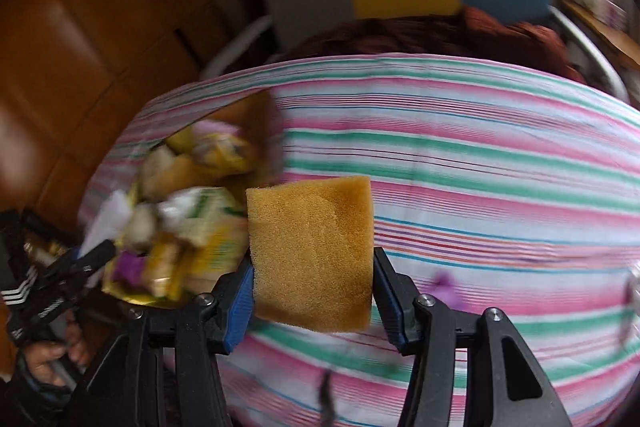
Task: Organize objects
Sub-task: 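Open the right gripper over the tray while the left gripper lowers and releases the white bar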
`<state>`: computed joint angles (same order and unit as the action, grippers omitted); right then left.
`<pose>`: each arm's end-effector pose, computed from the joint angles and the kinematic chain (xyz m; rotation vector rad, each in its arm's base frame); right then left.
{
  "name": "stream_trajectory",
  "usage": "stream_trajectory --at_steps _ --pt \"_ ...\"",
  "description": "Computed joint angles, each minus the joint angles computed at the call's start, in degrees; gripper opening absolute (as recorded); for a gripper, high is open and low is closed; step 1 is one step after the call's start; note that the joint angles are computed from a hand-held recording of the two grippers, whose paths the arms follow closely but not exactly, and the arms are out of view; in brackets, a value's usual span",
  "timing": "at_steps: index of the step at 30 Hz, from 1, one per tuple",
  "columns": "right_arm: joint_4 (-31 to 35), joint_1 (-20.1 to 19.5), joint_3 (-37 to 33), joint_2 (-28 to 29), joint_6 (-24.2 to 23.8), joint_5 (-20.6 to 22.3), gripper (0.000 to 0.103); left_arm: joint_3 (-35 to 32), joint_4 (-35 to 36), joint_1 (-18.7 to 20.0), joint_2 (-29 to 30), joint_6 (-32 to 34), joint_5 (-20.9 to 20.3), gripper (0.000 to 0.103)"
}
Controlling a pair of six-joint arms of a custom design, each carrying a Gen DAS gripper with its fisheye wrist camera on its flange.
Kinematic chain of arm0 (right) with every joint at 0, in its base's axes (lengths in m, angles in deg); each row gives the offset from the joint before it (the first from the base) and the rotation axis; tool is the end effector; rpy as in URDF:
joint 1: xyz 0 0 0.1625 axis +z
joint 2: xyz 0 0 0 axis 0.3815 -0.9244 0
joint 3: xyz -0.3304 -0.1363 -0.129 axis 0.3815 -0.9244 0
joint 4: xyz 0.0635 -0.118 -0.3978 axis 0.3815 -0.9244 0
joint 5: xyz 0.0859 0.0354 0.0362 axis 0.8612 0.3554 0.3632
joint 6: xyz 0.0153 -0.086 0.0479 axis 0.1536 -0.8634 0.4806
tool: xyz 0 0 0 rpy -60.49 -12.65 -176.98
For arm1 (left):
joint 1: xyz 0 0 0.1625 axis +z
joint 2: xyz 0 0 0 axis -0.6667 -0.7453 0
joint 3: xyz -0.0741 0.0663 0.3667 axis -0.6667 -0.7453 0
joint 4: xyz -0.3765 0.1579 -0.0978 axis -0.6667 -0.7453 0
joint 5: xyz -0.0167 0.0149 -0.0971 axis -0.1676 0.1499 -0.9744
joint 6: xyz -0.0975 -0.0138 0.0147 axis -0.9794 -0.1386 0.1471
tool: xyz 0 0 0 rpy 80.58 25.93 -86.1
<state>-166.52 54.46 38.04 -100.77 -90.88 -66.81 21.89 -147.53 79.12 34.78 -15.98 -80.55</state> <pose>-0.0064 -0.5546 0.3029 0.5903 -2.6918 0.5295 -0.2968 -0.4901 -0.0071 0.2972 2.4485 -1.0020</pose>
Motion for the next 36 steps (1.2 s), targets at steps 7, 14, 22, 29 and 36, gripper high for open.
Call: stream_trajectory --at_steps 7,14,22,29,36 --pt "-0.5 5.5 -0.4 5.8 1.3 -2.5 0.054 0.8 -0.8 0.7 -0.3 -1.2 -1.2 0.067" --pt "-2.5 7.6 -3.9 10.8 5.1 -5.1 0.054 -1.1 -1.9 1.5 1.5 1.1 -3.7 0.067" --pt "-4.1 8.6 -7.9 15.9 8.2 -7.7 0.056 -4.4 0.3 2.7 4.5 1.8 -5.2 0.069" --pt "-3.6 8.5 -8.5 17.1 8.5 -9.0 0.057 -4.9 1.2 3.3 5.0 0.9 -6.1 0.075" --pt "-5.0 8.0 -7.6 16.8 8.9 -8.1 0.063 -3.4 -0.3 2.6 4.1 0.9 -5.1 0.08"
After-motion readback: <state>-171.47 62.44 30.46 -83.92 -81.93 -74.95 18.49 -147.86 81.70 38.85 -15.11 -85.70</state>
